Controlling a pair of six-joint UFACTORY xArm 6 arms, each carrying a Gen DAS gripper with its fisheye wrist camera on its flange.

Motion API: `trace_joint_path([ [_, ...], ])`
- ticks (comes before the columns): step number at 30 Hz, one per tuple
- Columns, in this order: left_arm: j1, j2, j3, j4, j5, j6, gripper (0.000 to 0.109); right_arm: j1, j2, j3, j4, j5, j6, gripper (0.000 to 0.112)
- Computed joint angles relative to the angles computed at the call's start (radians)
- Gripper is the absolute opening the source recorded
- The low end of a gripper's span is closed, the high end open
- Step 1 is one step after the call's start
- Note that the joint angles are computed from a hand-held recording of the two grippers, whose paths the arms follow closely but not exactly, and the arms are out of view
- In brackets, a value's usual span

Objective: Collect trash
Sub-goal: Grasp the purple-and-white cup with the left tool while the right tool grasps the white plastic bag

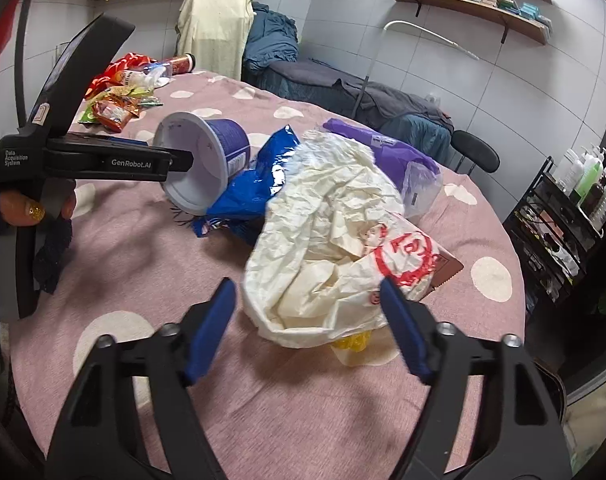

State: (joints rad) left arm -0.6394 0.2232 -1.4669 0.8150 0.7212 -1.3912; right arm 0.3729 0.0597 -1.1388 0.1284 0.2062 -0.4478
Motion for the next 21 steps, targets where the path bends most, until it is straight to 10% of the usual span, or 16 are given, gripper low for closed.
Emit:
trace_joint_path([
  [7, -0.024, 0.026, -0.038, 0.005, 0.015, -0.003, 0.012, -0.005, -0.016, -0.008, 0.346, 0.032, -0.265, 0.025],
  [21, -0.12, -0.079, 0.037, 0.204, 0.099, -0.207, 0.008, -0.029, -0.126, 0.055, 0.8, 0.017, -0.607, 0.011],
])
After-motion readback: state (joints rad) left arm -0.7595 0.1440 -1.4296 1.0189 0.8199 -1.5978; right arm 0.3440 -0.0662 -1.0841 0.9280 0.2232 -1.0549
